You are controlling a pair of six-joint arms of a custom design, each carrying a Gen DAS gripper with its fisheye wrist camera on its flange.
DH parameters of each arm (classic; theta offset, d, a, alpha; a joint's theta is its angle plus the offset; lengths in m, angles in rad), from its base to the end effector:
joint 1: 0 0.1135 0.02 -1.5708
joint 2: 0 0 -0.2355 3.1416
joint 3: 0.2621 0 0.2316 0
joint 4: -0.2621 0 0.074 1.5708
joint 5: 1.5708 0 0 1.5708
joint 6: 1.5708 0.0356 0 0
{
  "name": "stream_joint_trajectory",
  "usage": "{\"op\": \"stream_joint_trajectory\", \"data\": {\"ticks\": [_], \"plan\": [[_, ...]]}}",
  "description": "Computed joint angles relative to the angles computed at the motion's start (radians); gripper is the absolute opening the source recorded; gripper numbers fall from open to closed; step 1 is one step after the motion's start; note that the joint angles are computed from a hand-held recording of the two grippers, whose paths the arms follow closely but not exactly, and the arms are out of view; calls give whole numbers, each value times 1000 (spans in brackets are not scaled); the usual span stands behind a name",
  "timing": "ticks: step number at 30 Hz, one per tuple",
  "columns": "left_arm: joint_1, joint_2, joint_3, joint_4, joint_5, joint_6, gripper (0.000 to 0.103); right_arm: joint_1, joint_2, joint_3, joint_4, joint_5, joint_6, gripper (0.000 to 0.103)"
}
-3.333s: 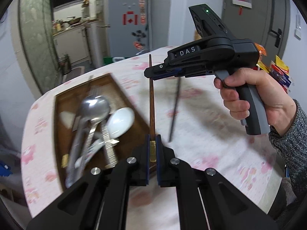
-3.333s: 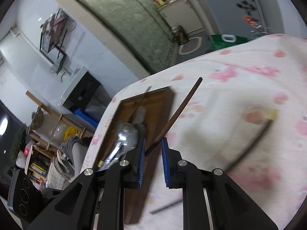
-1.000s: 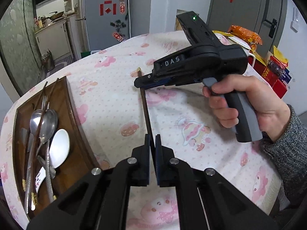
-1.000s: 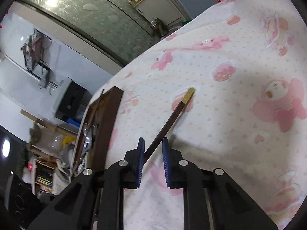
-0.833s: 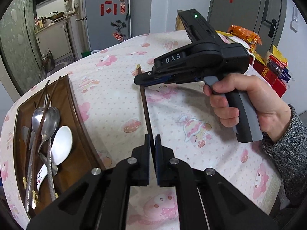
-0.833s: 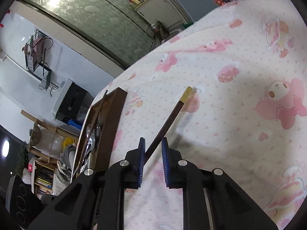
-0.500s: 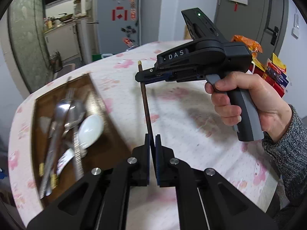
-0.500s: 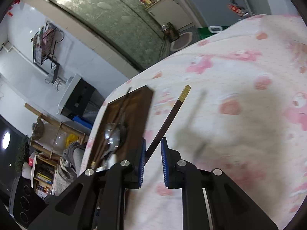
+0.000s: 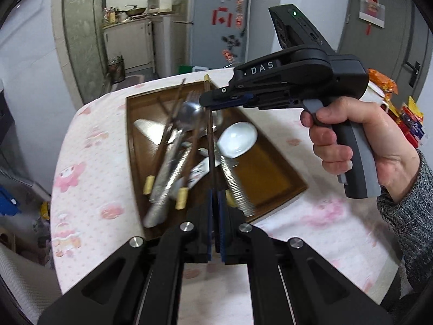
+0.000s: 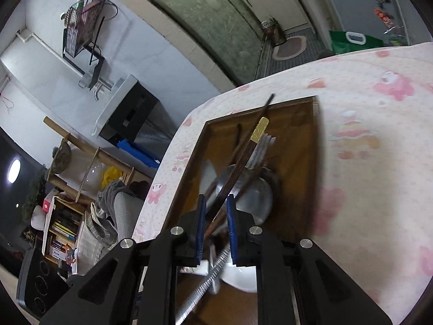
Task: Organize utensils
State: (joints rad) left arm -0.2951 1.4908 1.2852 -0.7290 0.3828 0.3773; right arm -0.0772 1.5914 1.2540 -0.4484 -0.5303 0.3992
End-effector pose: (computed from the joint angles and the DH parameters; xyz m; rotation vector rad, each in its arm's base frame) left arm 0.2793 -0.0988 0.2752 0.9589 2.2685 -0.4426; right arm 0.3302 -0.0075 0.2575 0.2962 2.3332 0.7816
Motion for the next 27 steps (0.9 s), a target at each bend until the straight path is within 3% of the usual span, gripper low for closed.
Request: {"op": "stream_joint_trajectory", "data": {"ticks": [8, 9, 11, 12, 14, 16, 18, 19, 22, 27], "plan": [[-1, 62, 15, 41, -9, -5, 6, 27, 55, 49, -10, 73, -16, 17], [-7, 64, 13, 52, -24, -9, 6, 24, 53, 46, -9, 71, -15, 20], [-19, 70, -2, 88, -67, -16, 12, 10, 37, 27, 3, 63, -12, 36], [-21, 69, -12, 106, -84, -20, 28, 4, 25, 14, 13, 65, -7, 44], [-12, 63, -29, 126, -69, -30, 51, -15, -8, -20, 29, 50, -6, 49], [4, 40, -58, 148, -31, -47, 62, -30, -61, -66, 33, 46, -26, 57], [26, -31, -135, 205, 9, -67, 84, -32, -147, -131, 33, 77, -76, 69], [38, -70, -174, 234, 36, -72, 86, -24, -214, -180, 41, 114, -114, 77], [62, -191, -280, 306, 94, -101, 96, 7, -418, -320, 61, 170, -228, 89], [41, -405, -439, 408, 98, -162, 100, 75, -776, -517, 19, 282, -350, 95]]}}
